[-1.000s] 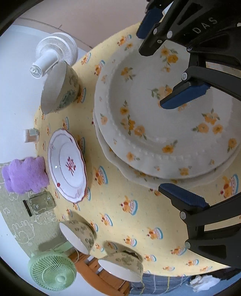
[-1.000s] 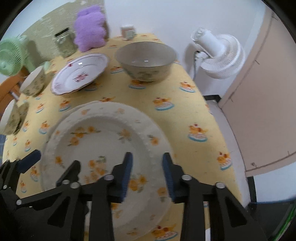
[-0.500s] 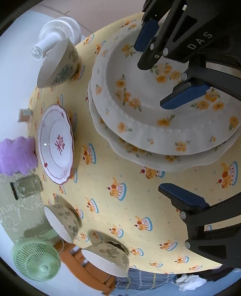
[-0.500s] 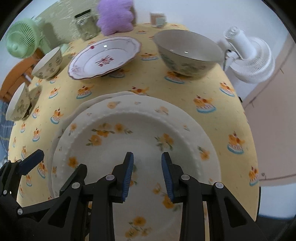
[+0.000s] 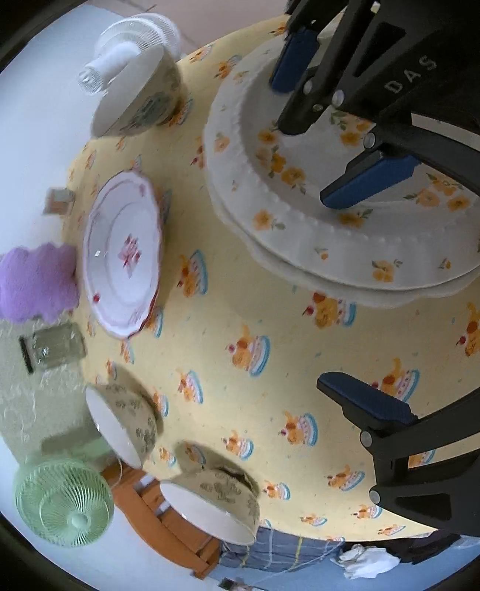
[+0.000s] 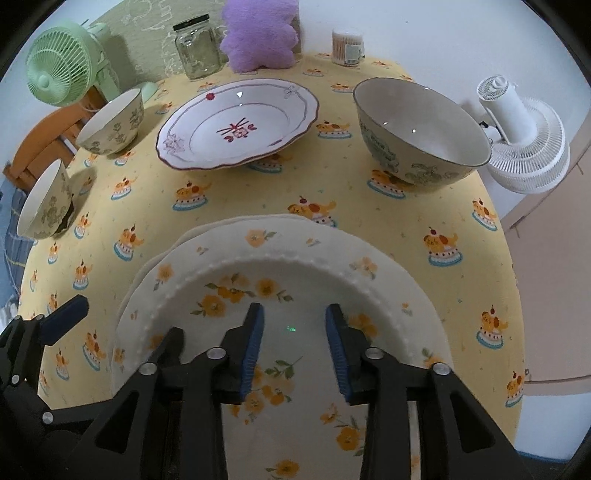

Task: Organize plates and bowls
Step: 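Move both grippers toward the red-pattern deep plate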

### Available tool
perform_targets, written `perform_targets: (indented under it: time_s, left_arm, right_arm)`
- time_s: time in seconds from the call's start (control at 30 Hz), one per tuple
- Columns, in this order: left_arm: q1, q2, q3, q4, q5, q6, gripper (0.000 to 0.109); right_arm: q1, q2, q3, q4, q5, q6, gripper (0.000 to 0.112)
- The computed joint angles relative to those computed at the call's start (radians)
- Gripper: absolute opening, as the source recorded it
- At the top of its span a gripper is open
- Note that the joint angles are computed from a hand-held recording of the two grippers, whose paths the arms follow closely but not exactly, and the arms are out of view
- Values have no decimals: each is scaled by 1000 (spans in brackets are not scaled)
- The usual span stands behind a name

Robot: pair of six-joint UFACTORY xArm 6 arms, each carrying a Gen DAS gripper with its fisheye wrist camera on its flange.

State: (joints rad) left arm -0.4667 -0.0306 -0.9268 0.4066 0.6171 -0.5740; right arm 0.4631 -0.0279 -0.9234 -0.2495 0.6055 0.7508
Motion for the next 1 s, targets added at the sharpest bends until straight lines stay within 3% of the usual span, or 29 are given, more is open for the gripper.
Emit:
perform_targets:
  time_s: [0.13,0.33,0.73,1.0]
  left_arm:
    - [21,-12,12,-93,-35,67,83]
    - [52,-1,-30,-182,-61,99,83]
    - [109,207,-285,-125,-78,113,82]
    - [136,378,-476,-161,-79,144,81]
  right_arm:
    - [-1,11,-24,9,14,-7,52]
    - [-22,22,-74,10,3,-25,68]
    - [-74,232,-339,29,-3,-77,68]
    - [-107,404,-547,11,37,-47,68]
